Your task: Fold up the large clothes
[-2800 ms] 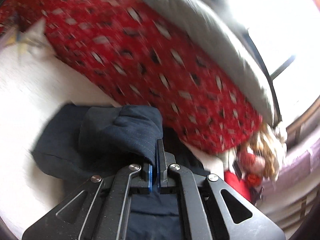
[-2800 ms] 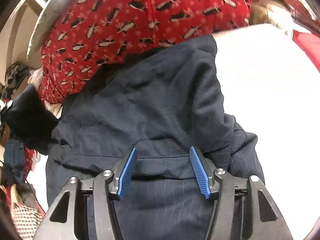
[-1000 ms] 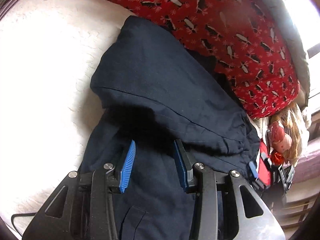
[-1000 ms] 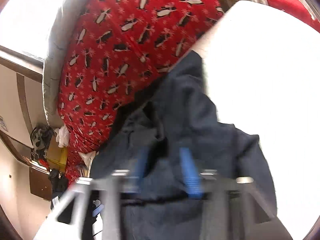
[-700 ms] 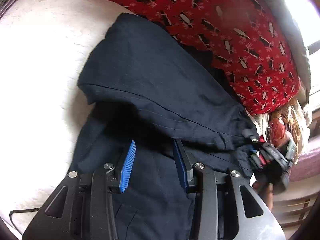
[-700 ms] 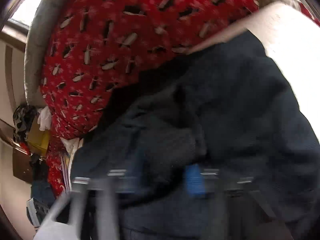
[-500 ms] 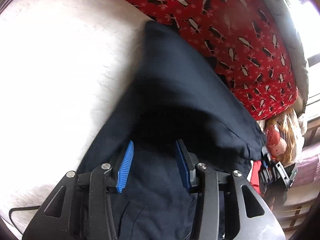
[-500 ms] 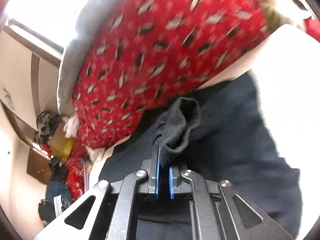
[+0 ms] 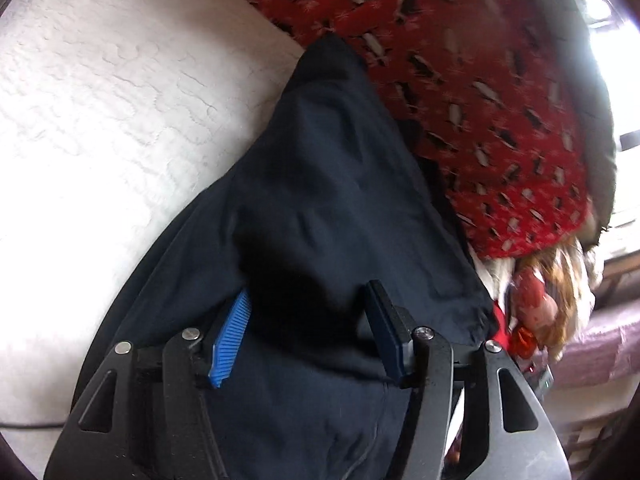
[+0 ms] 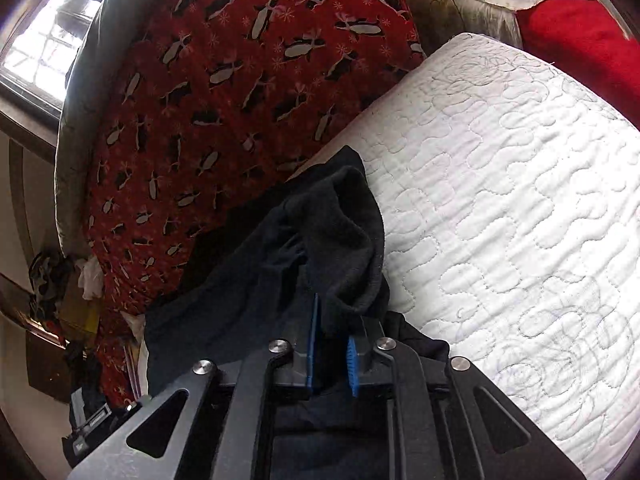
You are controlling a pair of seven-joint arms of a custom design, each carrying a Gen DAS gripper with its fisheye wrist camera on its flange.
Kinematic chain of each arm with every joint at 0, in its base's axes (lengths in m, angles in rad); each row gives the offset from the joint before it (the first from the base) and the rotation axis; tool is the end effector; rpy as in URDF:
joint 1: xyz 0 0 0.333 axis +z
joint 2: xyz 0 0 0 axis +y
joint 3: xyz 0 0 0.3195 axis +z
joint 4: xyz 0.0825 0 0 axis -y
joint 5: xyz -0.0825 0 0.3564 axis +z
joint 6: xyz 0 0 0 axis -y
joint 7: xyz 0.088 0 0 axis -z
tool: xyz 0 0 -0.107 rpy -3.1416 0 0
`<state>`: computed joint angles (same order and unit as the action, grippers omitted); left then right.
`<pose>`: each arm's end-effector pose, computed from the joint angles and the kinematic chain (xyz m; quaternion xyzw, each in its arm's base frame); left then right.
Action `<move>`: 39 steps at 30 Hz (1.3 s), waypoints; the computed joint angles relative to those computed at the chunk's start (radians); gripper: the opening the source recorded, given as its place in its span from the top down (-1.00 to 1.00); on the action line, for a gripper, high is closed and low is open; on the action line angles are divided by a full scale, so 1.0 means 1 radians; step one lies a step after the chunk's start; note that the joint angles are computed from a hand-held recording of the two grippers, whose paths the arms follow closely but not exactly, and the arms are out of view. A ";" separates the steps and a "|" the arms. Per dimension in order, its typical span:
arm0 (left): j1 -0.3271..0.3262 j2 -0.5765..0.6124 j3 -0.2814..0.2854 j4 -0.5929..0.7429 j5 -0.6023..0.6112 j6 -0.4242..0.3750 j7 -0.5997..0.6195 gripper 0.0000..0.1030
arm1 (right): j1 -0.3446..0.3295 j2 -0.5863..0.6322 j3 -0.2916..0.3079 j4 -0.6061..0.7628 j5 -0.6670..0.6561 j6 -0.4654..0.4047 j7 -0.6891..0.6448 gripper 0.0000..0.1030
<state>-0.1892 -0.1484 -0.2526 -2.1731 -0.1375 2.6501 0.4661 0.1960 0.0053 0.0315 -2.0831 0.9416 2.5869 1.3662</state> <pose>0.4741 -0.2271 0.5412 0.8734 -0.3779 0.3059 0.0277 0.5484 0.1116 0.4889 -0.5577 0.7307 0.0800 0.3856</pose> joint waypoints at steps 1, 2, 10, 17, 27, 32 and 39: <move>0.015 0.018 -0.008 0.022 0.046 -0.013 -0.043 0.06 | -0.003 0.000 0.001 -0.002 0.003 -0.004 0.005 0.61; 0.023 0.016 -0.009 0.021 0.080 -0.004 -0.067 0.79 | -0.003 0.010 0.001 0.010 -0.003 -0.013 0.022 0.61; 0.061 -0.134 -0.025 -0.071 0.114 0.017 -0.151 0.94 | -0.011 -0.068 -0.023 0.023 0.358 -0.137 -0.271 0.88; 0.003 -0.152 0.011 -0.126 -0.035 -0.033 0.039 0.80 | -0.001 -0.006 -0.002 -0.010 -0.065 -0.164 0.068 0.83; 0.134 -0.089 -0.101 0.008 0.212 -0.046 0.023 0.58 | 0.093 -0.070 -0.003 0.022 -0.204 0.054 0.048 0.58; 0.102 0.022 -0.093 0.085 0.389 -0.290 0.039 0.59 | 0.085 0.065 0.008 0.116 -0.413 -0.078 0.131 0.40; 0.051 -0.048 -0.083 0.076 0.460 -0.294 0.037 0.31 | 0.025 0.019 0.031 0.100 -0.296 -0.026 0.042 0.21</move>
